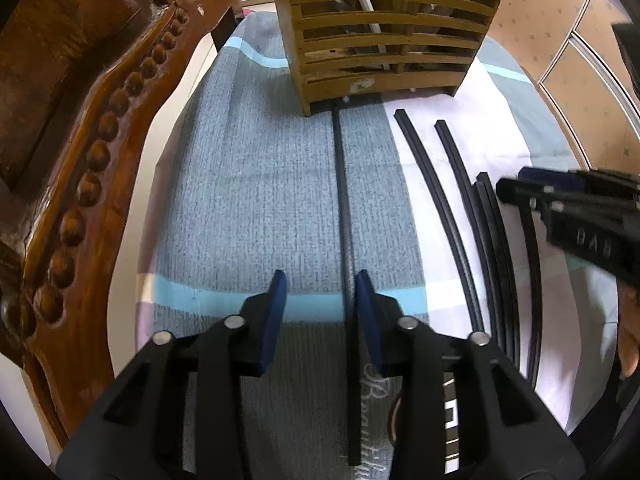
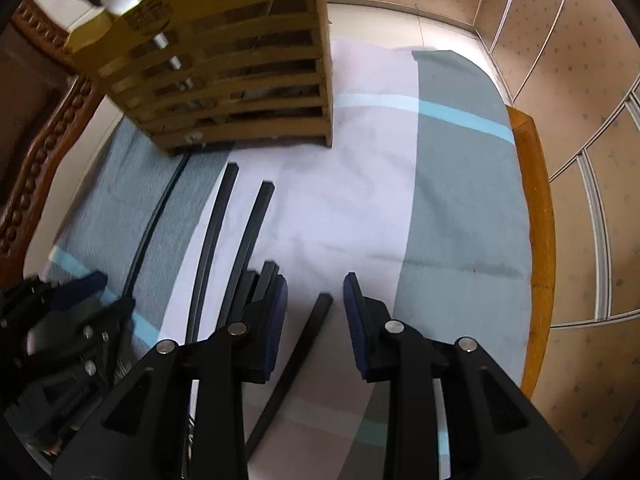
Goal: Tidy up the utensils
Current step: 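Grasp a black chopstick with the left tool while the right tool grasps another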
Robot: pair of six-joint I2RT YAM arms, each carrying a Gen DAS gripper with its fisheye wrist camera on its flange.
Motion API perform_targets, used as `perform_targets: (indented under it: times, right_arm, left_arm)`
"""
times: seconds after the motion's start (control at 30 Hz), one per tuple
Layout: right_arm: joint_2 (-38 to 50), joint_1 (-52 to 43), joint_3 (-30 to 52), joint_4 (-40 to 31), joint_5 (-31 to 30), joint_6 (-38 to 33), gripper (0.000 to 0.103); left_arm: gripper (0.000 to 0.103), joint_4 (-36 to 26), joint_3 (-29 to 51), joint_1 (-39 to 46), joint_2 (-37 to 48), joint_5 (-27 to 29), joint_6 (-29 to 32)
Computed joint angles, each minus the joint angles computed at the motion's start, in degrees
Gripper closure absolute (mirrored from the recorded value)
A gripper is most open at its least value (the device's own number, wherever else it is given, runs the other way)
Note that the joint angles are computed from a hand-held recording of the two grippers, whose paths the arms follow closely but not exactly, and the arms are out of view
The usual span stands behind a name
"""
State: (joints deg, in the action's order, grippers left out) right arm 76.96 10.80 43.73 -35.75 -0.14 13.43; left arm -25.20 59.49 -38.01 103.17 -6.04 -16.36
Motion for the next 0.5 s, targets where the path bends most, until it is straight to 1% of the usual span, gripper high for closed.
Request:
perform_targets:
  times: [0.03,0.07,0.1,0.2,0.27,0.3,0.4,0.43,0.5]
  right_arm:
    - [-0.42,0.73,-0.31,-0.12,0.48,-0.11,0.077]
    - [-2.26,1.30,-1.87,-0.22,0.76,-0.13,0.089]
    - [-2.72,2.15,-2.49,0.14,1.32,-0.09,0.088]
    - [-3.23,1.37,-3.15,0.88,-0.52,-0.65,0.089]
    - [-3.81,0.30,-3.18,0.27,-1.91,-1.22,0.089]
    - [-4.09,-0.33,-3.21,0.01,-2.34,-1.77,0.089]
    - [-5.32,-2.35,-3.13,-1.37,-3.59,-3.97,0.089]
    - [-5.55,-3.12,-2.94,-1.85,-3.96,-4.73,0.089]
    - [-6.87,-4.02,-3.23,-2.96,-4.51,-5.74,0.088]
  left_arm:
    - [0.084,0.09,-0.05,0.05,-0.15,0.88,0.26]
    - [0.092,-0.08,0.11,-0.06,-0.16,1.45,0.40]
    - [0.096,-0.56,0.80,-0.49,0.20,1.44,0.17]
    - [0.097,-0.84,0.01,0.16,-0.62,4.20,-0.11]
    - [0.097,-0.48,-2.56,1.12,-2.84,7.29,-1.29]
    - [0.097,0.14,-4.77,1.10,-4.59,7.94,-2.25]
    - [0.097,1.00,-12.35,-1.19,-11.26,7.22,-5.68]
    - [0.097,0.85,-15.14,-4.22,-14.28,6.05,-8.50]
    - [0.097,0.60,-17.80,-6.44,-17.07,4.96,-10.55]
